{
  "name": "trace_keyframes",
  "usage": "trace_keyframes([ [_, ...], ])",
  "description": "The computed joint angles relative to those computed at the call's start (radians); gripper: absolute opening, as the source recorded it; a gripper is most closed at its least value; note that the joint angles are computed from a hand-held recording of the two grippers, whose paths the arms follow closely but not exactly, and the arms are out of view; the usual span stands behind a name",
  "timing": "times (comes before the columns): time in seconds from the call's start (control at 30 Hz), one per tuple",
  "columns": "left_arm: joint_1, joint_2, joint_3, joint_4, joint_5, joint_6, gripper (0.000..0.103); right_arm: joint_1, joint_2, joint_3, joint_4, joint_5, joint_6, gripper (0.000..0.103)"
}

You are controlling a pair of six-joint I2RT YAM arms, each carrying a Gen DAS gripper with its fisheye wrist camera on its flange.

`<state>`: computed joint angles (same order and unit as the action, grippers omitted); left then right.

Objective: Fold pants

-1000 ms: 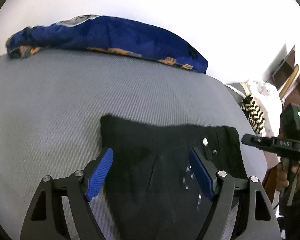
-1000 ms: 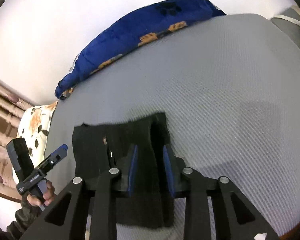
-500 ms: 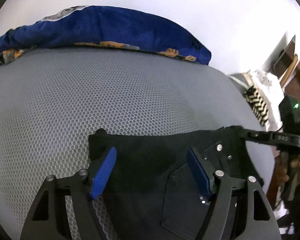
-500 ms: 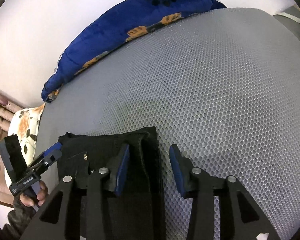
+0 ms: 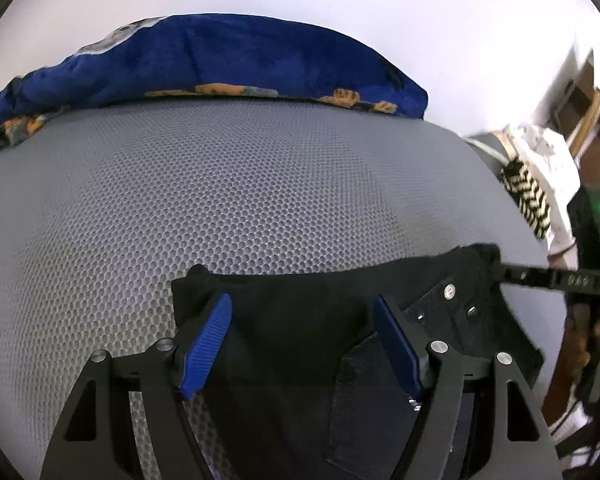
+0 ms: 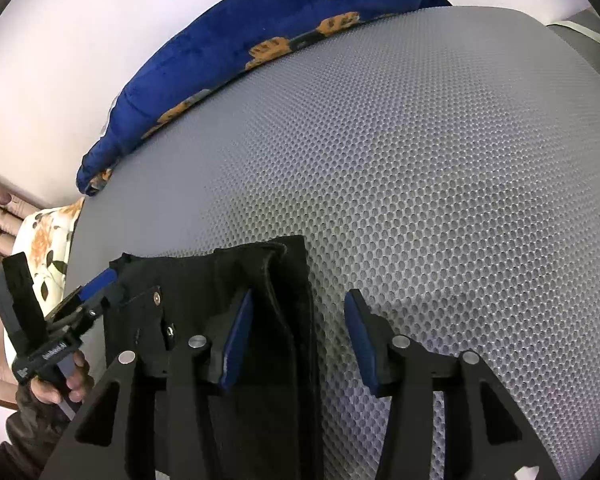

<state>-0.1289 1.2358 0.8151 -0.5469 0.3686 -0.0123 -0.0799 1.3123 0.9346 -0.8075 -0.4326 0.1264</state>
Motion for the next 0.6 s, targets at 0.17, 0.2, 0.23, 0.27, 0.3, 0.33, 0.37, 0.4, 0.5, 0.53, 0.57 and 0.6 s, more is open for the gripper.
trace_keyframes([
  [0.17, -0.060, -0.076, 0.013, -0.080, -0.132, -0.047, 0.074, -0.007, -0.026, -0.019, -0.008, -0.002, -0.003, 0.044],
  [0.2, -0.076, -0.094, 0.011, -0.096, -0.160, -0.054, 0.074, -0.006, -0.033, -0.023, -0.011, -0.001, -0.004, 0.044],
  [0.23, -0.084, -0.111, 0.006, -0.107, -0.172, -0.060, 0.074, -0.005, -0.040, -0.027, -0.014, 0.001, -0.006, 0.044],
  [0.27, -0.101, -0.127, 0.006, -0.129, -0.199, -0.071, 0.074, -0.005, -0.046, -0.031, -0.017, 0.002, -0.010, 0.044],
  [0.3, -0.118, -0.136, 0.008, -0.149, -0.224, -0.080, 0.074, -0.004, -0.054, -0.038, -0.019, 0.003, -0.012, 0.044],
  [0.33, -0.134, -0.147, 0.008, -0.167, -0.244, -0.088, 0.074, -0.006, -0.056, -0.042, -0.022, 0.003, -0.015, 0.044],
  [0.37, -0.144, -0.159, 0.006, -0.178, -0.254, -0.094, 0.074, -0.012, -0.059, -0.048, -0.025, -0.004, -0.020, 0.044],
  [0.4, -0.154, -0.177, 0.000, -0.190, -0.261, -0.104, 0.074, -0.012, -0.066, -0.056, -0.027, -0.008, -0.018, 0.044],
  [0.5, -0.188, -0.218, -0.011, -0.226, -0.291, -0.129, 0.074, -0.023, -0.086, -0.075, -0.037, -0.013, -0.027, 0.044],
  [0.53, -0.203, -0.229, -0.016, -0.235, -0.309, -0.135, 0.074, -0.021, -0.092, -0.080, -0.039, -0.012, -0.026, 0.044],
  [0.57, -0.218, -0.240, -0.022, -0.248, -0.325, -0.142, 0.074, -0.024, -0.101, -0.087, -0.047, -0.014, -0.033, 0.044],
  [0.6, -0.227, -0.248, -0.026, -0.258, -0.331, -0.149, 0.074, -0.028, -0.113, -0.096, -0.055, -0.016, -0.038, 0.044],
])
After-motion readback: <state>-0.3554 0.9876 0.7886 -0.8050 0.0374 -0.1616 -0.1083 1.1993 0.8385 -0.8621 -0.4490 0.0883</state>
